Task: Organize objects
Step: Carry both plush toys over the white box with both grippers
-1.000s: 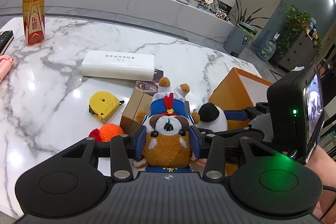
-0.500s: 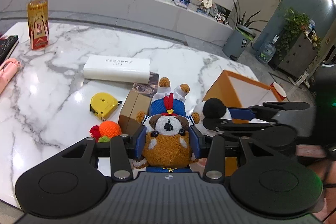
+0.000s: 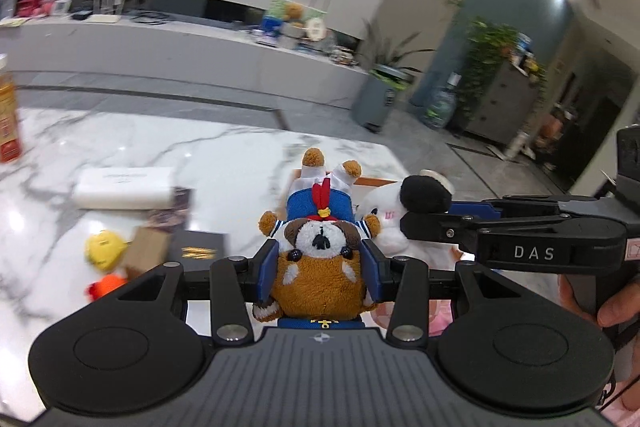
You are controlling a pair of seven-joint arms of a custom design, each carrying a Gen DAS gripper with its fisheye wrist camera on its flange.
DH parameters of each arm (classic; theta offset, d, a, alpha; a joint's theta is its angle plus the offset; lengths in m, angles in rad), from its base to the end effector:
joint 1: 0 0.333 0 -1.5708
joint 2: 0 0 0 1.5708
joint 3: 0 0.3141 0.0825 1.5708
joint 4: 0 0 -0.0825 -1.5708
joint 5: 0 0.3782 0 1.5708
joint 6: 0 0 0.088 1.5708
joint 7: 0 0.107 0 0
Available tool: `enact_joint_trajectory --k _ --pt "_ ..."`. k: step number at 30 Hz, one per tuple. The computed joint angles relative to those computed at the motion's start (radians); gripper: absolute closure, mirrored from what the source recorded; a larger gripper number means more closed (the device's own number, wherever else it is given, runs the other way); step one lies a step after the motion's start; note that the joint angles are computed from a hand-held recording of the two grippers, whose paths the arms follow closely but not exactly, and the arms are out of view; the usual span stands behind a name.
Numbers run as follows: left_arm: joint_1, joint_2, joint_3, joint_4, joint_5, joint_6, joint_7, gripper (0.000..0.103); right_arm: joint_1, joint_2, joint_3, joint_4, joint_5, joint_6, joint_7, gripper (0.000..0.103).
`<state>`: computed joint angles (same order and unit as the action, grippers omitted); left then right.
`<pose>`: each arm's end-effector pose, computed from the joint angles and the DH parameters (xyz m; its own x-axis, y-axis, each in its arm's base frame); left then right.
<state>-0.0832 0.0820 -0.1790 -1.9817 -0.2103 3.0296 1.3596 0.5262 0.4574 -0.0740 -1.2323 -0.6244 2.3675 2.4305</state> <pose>0.6010 -0.1414 0.5436 -0.0288 -0.9318 0.3618 -0.6147 -0.2689 -0.7415 0.6568 0.3269 0.5904 -0.1022 -0.9942 0.0323 -0.6332 0.0400 -0.7730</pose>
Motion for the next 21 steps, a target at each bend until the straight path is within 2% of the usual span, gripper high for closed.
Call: enact_joint_trajectory --k 3,7,8,12,15,17,21 --pt "-0.023 0.055 -0.01 0.081 0.031 -0.044 -0.012 0.053 -0.016 -0.115 0.0 -0.148 -0.006 0.03 0.052 0.057" --pt "-0.058 0.135 -0.014 0.183 0.091 -0.114 -0.051 0.053 -0.068 -0.223 0.031 -0.305 -0.001 0.049 0.08 0.057" --pt "-0.08 0.158 0.002 0.211 0.134 -0.137 -0.082 0.053 -0.086 -0.245 0.039 -0.347 0.015 0.059 0.092 0.057" --pt "-0.113 0.237 0.013 0.299 0.204 -0.215 -0.142 0.053 -0.155 -0.31 0.063 -0.491 0.086 0.14 0.136 0.057" --pt "-0.148 0.266 0.041 0.336 0.278 -0.254 -0.198 0.053 -0.191 -0.323 0.076 -0.549 0.128 0.181 0.14 0.057" --pt "-0.156 0.276 0.042 0.346 0.308 -0.283 -0.212 0.053 -0.21 -0.324 0.082 -0.578 0.16 0.219 0.128 0.057" --pt "-0.175 0.276 0.051 0.348 0.381 -0.328 -0.23 0.053 -0.228 -0.318 0.089 -0.601 0.194 0.244 0.062 0.057"
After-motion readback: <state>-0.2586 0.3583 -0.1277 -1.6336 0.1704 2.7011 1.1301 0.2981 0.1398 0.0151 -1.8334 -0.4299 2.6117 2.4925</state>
